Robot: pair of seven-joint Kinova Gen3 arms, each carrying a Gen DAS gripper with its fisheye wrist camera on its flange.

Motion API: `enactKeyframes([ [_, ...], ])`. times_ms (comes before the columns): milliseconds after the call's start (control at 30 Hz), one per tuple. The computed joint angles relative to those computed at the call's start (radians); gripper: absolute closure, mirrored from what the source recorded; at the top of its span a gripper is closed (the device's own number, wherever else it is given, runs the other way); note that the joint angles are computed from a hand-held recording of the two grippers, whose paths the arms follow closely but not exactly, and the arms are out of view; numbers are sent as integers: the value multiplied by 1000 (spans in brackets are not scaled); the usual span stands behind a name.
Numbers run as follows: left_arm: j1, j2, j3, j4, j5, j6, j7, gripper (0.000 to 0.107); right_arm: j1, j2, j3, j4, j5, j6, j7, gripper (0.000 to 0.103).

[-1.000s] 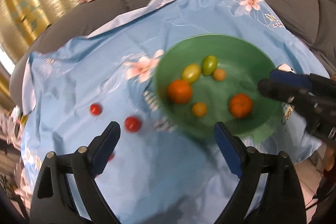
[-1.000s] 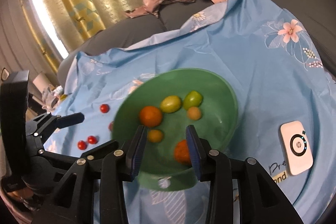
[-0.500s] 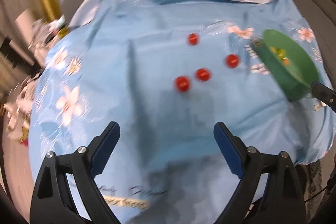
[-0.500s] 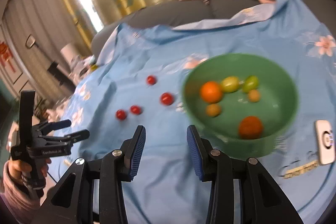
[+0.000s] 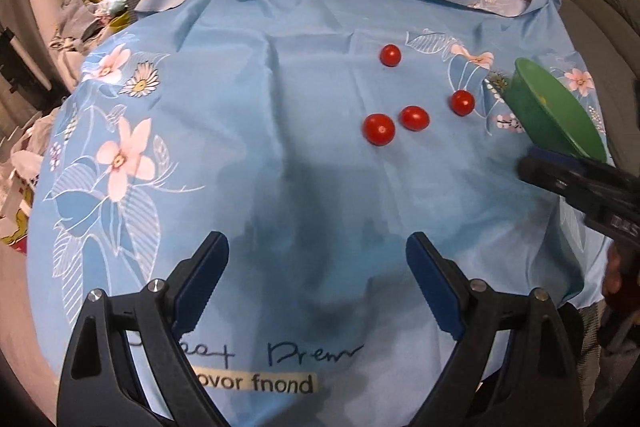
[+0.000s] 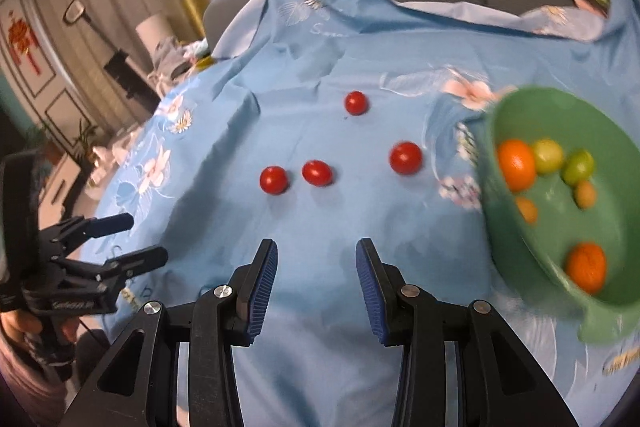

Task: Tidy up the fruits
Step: 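Grasp a cherry tomato with the right tool while the left tool grasps another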

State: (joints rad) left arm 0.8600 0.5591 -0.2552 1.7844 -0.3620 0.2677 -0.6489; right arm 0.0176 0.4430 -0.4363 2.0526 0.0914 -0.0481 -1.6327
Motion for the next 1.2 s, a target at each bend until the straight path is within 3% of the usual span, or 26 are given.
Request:
enactKeyframes([
  [300,-107,37,85,-55,34,-3,-114,17,-301,107,296,-223,-15,161,51,62],
  [467,-149,56,113,-87,66,-6,-178,18,-341,167,334,-331,-18,251,106,62],
  [633,-182,81,137,-130,101,8,-240,18,-305,223,281,-419,-33,330,186,62],
  [733,-202,96,155,-157,121,19,-273,18,-320,236,293,-432,-38,326,213,63],
  [800,-214,109,168,-182,133,35,-294,19,-332,239,307,-438,-44,321,215,75],
  [933,-202,128,153,-223,141,76,-297,20,-348,229,341,-417,-57,294,189,76],
  [1067,-200,129,143,-236,148,88,-280,24,-245,196,248,-355,-105,239,214,76],
  [1200,-127,117,67,-226,108,85,-212,29,-114,165,117,-273,-142,166,254,76],
])
